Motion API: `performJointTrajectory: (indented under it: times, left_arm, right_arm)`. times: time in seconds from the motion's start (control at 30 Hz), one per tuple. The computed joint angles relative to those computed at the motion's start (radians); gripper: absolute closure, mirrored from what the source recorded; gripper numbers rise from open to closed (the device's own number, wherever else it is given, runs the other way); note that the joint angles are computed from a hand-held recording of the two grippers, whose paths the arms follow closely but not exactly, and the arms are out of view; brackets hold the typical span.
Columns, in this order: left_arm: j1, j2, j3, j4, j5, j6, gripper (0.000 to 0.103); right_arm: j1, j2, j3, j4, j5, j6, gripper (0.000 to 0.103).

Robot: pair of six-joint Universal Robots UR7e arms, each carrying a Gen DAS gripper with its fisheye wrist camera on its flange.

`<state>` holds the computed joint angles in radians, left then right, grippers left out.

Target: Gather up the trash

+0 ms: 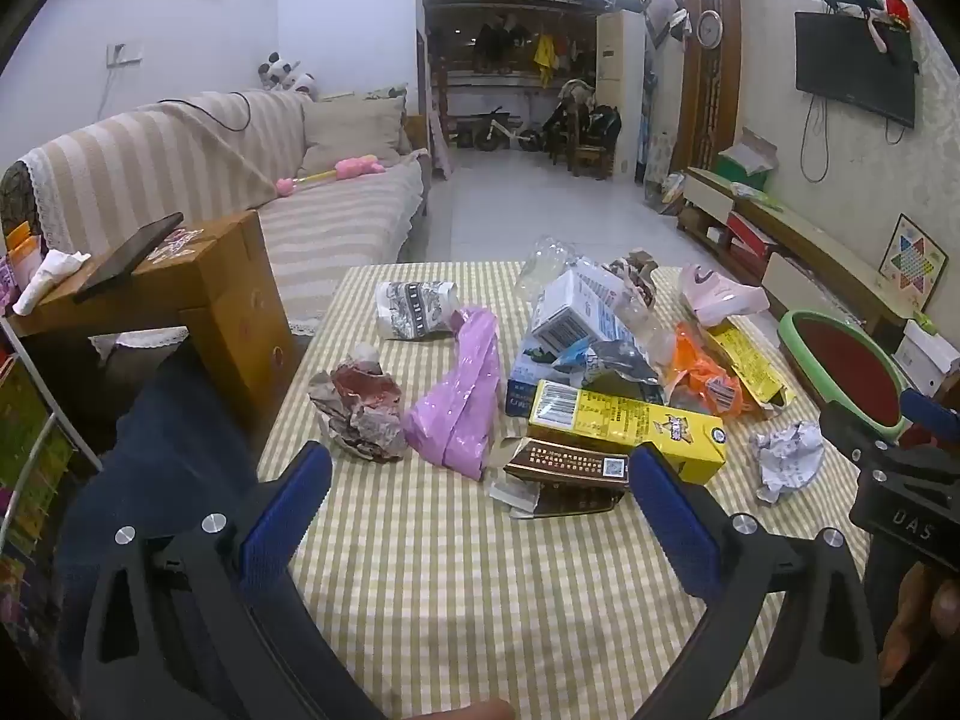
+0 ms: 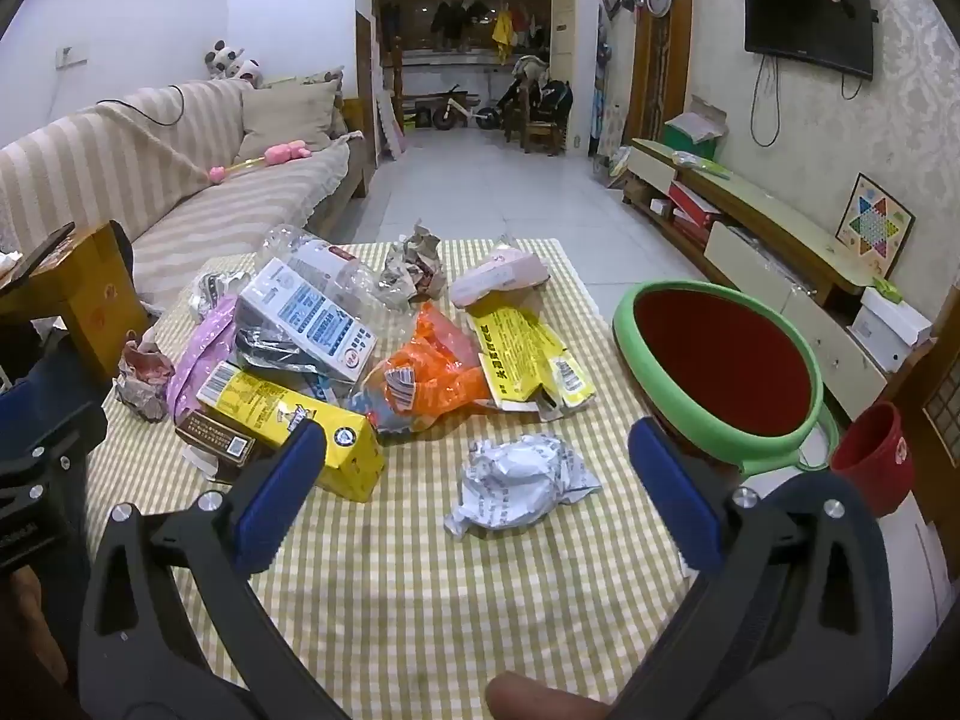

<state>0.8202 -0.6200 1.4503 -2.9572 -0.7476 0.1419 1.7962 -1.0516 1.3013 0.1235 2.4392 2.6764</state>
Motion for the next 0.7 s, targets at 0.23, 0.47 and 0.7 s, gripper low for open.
performJointTrajectory:
  times: [0.23, 0.47, 0.7]
  left_arm:
    - [-0.001, -0.008, 0.010, -0.004, -0.009, -0.006, 0.008]
    - [0.005, 0.000, -0.003, 0.011, -0.006, -0.008, 0.008]
    - [0.009, -0.007, 0.015, 0.003, -0.009, -0.011, 0.008]
  right_arm:
    - [-0.001, 0.008, -0.013, 0.024, -0.001, 0.011, 0.004]
    - [-0.007, 0.007, -0.016, 0.025, -0.001, 0.008, 0.004]
    - [-0.005, 0.009, -0.013, 0.020, 0.001, 0.010, 0.004]
